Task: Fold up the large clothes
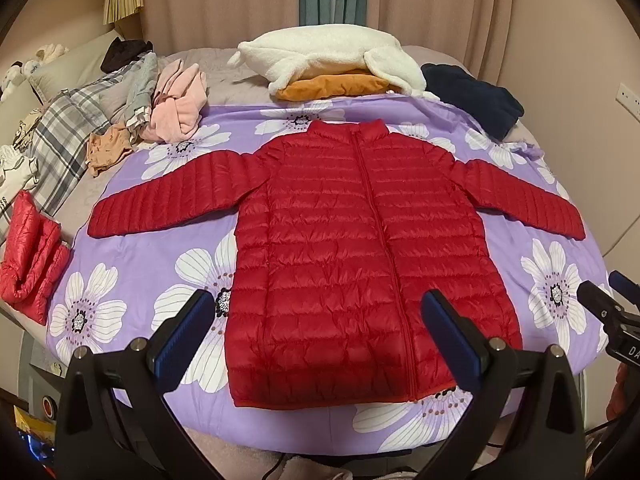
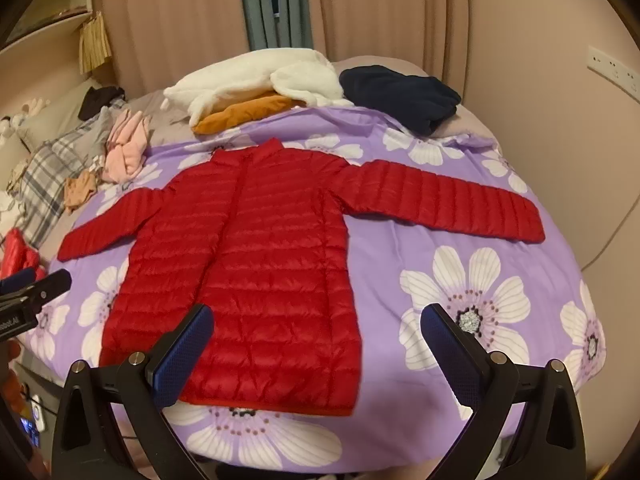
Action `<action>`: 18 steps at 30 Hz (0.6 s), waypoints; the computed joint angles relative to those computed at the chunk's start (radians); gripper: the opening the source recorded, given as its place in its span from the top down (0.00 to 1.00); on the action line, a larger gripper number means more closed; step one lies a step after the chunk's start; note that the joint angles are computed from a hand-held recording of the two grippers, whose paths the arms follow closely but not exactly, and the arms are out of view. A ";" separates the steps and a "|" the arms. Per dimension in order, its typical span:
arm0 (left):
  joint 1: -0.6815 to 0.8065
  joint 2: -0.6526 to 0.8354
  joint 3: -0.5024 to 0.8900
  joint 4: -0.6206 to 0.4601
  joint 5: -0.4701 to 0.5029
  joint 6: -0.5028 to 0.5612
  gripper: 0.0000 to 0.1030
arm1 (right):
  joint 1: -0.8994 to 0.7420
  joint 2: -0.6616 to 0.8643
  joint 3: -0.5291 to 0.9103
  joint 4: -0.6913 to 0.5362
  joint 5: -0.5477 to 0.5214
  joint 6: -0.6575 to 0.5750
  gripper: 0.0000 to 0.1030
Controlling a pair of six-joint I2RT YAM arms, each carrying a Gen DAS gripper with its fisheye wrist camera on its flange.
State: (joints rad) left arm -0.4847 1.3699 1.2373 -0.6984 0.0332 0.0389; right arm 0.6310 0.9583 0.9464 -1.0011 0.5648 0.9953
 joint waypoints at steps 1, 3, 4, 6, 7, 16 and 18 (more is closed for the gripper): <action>-0.006 -0.004 -0.001 -0.003 -0.002 -0.005 0.00 | 0.012 0.009 0.007 -0.004 0.006 0.010 0.01; -0.015 -0.011 0.005 -0.022 0.000 -0.011 0.00 | 0.019 0.023 0.013 -0.005 0.006 0.018 0.01; -0.027 -0.007 0.029 -0.051 -0.004 -0.025 0.00 | 0.028 0.027 0.009 -0.001 0.010 0.028 0.01; -0.019 -0.015 0.008 -0.036 0.003 -0.021 0.00 | 0.016 0.026 0.006 0.001 0.003 0.018 0.01; -0.018 -0.017 0.014 -0.051 0.006 -0.022 0.00 | 0.013 0.024 0.002 0.002 0.001 0.017 0.01; -0.039 0.006 0.076 -0.120 -0.011 -0.036 0.00 | 0.019 0.019 -0.010 0.002 0.005 0.038 0.01; -0.043 0.018 0.091 -0.128 -0.016 -0.040 0.00 | 0.014 0.011 -0.019 0.007 0.000 0.037 0.01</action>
